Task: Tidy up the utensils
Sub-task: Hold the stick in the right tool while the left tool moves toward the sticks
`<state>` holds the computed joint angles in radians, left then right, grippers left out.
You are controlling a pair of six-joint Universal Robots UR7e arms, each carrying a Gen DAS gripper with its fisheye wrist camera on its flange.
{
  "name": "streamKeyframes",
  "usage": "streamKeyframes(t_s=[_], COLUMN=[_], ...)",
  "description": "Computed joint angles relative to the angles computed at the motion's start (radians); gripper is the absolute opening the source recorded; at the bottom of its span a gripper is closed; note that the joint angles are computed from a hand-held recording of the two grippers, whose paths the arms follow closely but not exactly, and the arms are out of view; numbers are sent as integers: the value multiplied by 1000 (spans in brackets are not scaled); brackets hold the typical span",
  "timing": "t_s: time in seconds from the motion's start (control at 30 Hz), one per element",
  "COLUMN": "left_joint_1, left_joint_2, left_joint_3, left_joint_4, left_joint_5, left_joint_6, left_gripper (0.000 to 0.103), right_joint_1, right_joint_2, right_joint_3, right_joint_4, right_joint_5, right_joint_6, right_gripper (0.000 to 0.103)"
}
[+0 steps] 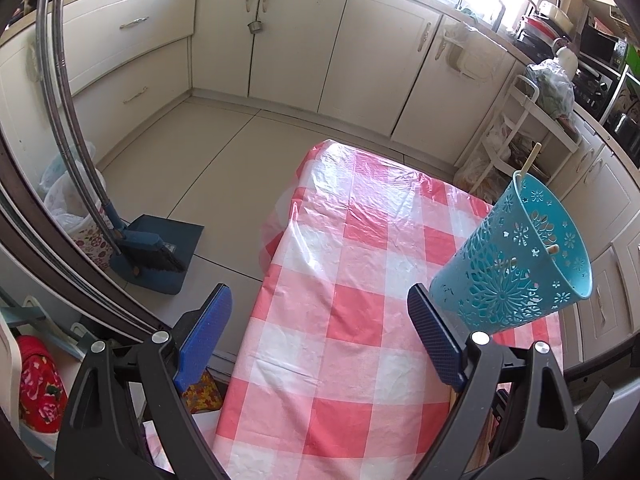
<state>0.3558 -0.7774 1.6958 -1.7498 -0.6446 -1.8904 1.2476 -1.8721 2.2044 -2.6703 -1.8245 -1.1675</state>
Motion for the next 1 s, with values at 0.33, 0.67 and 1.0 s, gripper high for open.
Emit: streamKeyframes(t_s=[0.33,0.67,1.0], left_joint_1=[1,10,11], left_joint_2=[5,21,20], left_joint_3=[-3,-17,-15], left_joint_4=[-5,-21,-28], left_joint_5=[-10,-16,-17], left_joint_6=[15,45,50], left_gripper=[86,86,86], right_joint_1=[-23,-35,-33], right_joint_2=[-6,-13,-18], right_joint_3=[-35,-38,-29], right_joint_4=[78,97,88], right_joint_5=[35,57,52], right_joint_6=[37,30,14], right_gripper=[8,8,8])
